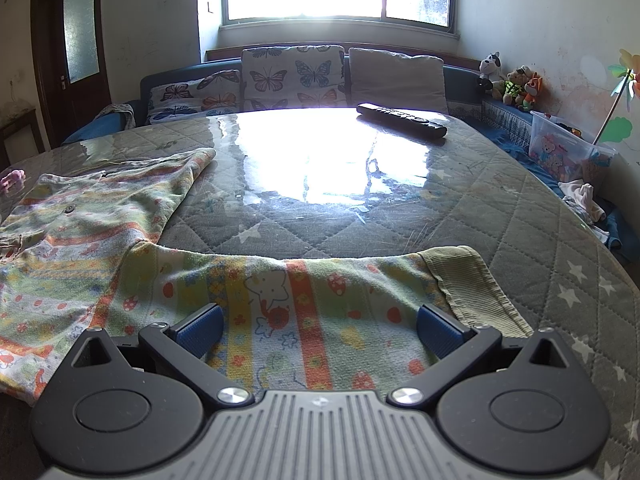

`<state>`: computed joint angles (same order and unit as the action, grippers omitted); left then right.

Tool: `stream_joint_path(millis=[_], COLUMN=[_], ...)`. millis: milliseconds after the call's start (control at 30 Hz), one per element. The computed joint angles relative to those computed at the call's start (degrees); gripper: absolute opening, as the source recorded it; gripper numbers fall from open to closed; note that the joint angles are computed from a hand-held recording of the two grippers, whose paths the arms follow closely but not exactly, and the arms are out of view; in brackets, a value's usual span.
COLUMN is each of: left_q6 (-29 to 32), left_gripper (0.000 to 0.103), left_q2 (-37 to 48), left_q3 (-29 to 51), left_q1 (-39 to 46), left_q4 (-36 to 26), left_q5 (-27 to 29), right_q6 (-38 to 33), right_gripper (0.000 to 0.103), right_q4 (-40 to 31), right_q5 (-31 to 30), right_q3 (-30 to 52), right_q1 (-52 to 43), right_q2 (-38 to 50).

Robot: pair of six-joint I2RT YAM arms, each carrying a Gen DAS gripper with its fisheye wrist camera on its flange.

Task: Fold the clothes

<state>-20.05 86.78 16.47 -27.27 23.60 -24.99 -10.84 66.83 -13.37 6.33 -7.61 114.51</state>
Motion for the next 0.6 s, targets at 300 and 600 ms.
stream_joint_path(millis=[300, 600], left_q6=[6.07, 8.66], left_gripper=[0.028, 0.048], left_q2=[18.74, 23.95], left_q3=[12.8, 15.86], left_q1=[8.71, 11.75], left_q4=[6.91, 9.83], left_q5=[3.9, 1.48], right_q6=[0.0, 0.05], right_gripper=[0.103, 0.103], right_q4=[0.0, -0.43], right_q5=[0.0, -0.1], right_q3=[0.0, 0.27], right_q1=[0.0, -0.1], right_q2=[0.0, -0.15])
